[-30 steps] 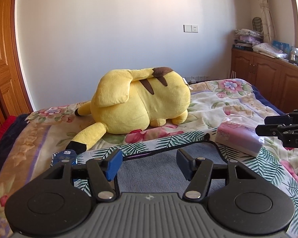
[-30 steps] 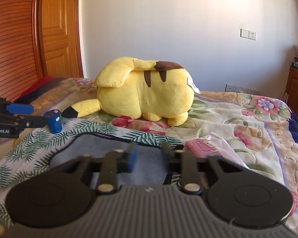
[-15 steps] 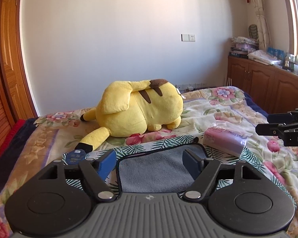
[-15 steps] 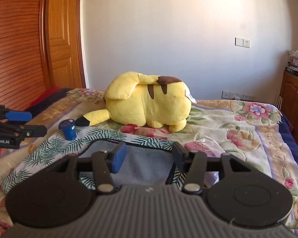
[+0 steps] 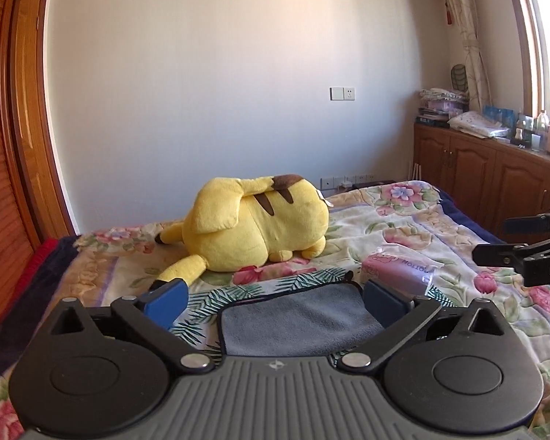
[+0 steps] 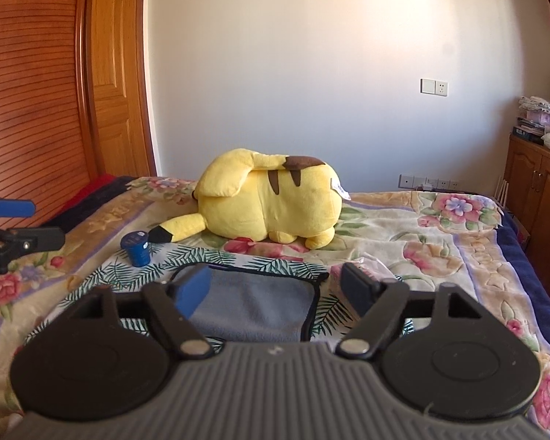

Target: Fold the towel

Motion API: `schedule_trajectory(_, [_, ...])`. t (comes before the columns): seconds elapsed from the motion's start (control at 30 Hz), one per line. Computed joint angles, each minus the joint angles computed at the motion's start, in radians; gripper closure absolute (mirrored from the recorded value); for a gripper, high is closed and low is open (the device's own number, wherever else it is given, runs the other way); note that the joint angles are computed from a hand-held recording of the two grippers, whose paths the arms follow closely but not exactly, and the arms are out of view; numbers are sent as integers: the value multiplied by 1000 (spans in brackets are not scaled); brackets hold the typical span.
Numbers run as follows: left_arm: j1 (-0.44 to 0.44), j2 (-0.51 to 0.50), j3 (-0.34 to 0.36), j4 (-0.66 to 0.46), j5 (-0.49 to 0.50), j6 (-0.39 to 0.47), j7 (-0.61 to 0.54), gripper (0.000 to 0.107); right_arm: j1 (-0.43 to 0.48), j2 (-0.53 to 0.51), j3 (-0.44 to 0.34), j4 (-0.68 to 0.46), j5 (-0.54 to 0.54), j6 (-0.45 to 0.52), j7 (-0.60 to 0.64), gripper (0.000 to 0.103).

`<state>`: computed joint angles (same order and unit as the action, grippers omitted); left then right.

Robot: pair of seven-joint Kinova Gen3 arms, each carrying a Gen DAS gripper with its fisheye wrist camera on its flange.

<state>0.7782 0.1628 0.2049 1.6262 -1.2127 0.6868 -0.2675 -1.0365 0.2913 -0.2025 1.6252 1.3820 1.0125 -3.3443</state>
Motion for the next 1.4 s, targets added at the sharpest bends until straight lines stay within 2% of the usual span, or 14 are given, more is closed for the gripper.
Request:
schedule_trajectory(0.07, [5,-9,3,4,2,11,8,21,-15,-2,-1,9,16,25,-24,0])
schedule_trajectory(0.3, [11,-35,29,30,1,35,43,21,-27,-16,-21,30,14,61,-60,0])
schedule_trajectory(0.57, [35,-48,73,70,-4,111,86,21,-52,-28,-45,58,18,110,-85,0])
schedule_trajectory(0.67, [55,-53,87,103,-48,142,149,21,-65,-26,-54,65,24,129,-102,0])
schedule_trajectory(0.93, [97,-55,129,156,-94,220,238,21,-102,-17,-71,87,43,166,-157,0])
schedule_trajectory(1.4, [155,-38,152,217,-98,279,339,21,-165,12,-88,121,46,227,-228,0])
